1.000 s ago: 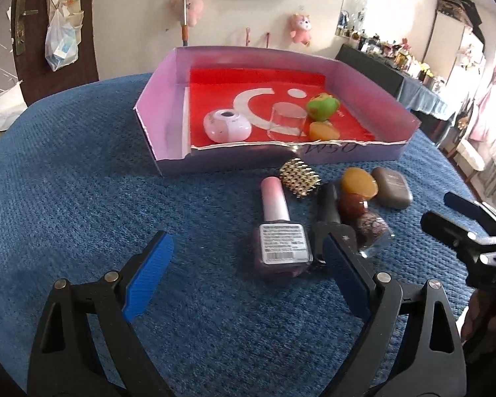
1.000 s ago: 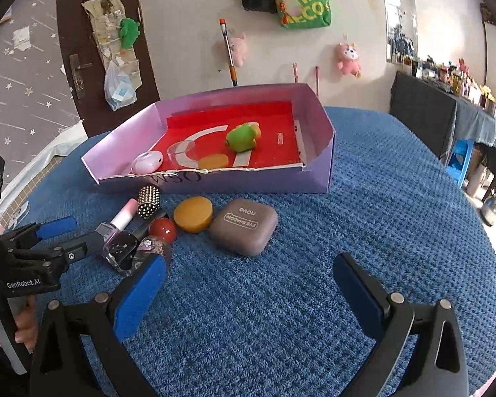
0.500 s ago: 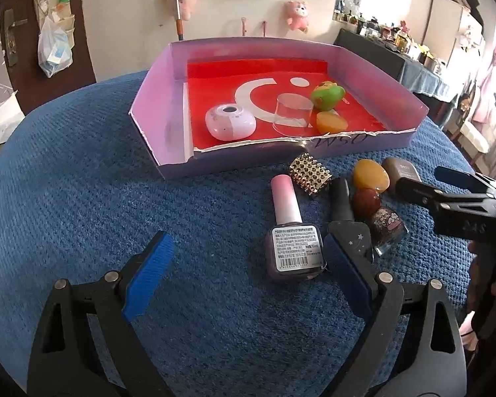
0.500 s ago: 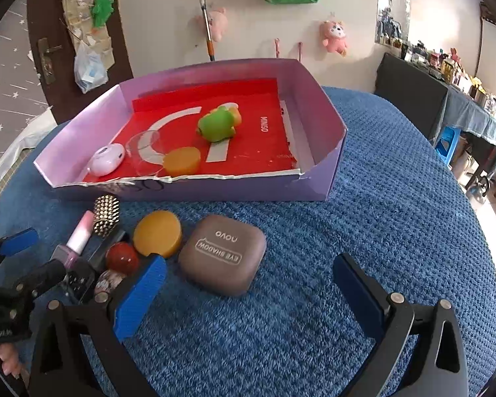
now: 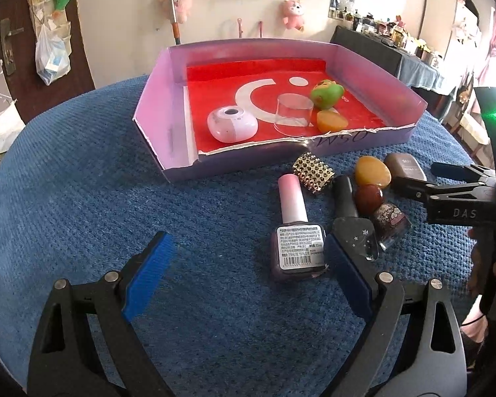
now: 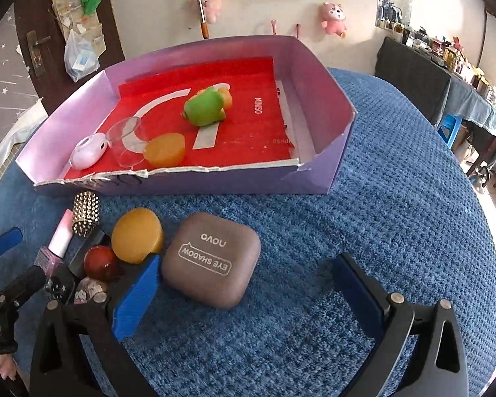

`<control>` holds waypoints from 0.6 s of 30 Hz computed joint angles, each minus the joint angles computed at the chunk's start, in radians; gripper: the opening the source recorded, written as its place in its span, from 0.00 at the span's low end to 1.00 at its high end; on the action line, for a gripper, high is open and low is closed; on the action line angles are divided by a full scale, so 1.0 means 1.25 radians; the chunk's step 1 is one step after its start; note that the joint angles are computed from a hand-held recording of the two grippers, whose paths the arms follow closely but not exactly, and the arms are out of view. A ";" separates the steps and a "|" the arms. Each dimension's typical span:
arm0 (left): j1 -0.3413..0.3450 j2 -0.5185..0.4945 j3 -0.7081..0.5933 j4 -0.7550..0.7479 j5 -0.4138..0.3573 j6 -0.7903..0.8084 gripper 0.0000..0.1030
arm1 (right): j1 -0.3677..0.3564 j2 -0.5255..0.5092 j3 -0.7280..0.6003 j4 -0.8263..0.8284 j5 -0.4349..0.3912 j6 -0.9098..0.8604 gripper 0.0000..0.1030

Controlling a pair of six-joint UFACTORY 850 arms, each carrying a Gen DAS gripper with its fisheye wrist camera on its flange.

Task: Organize rigid objects
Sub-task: 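Move the left tool to the pink-capped nail polish while the right tool approaches the brown compact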

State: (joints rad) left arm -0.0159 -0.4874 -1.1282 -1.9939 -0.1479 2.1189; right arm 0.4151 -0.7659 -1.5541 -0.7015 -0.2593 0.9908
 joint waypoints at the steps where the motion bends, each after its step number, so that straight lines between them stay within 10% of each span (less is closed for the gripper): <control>1: 0.000 0.001 0.001 0.002 0.000 -0.001 0.91 | -0.002 0.001 0.000 -0.003 -0.003 -0.001 1.00; 18: 0.004 0.003 0.009 0.106 -0.020 -0.109 0.91 | -0.007 0.030 0.049 -0.033 0.011 0.014 1.00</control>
State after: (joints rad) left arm -0.0113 -0.4843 -1.1170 -1.8615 -0.1724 1.9824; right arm 0.4059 -0.7289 -1.4929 -0.7422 -0.2452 1.0081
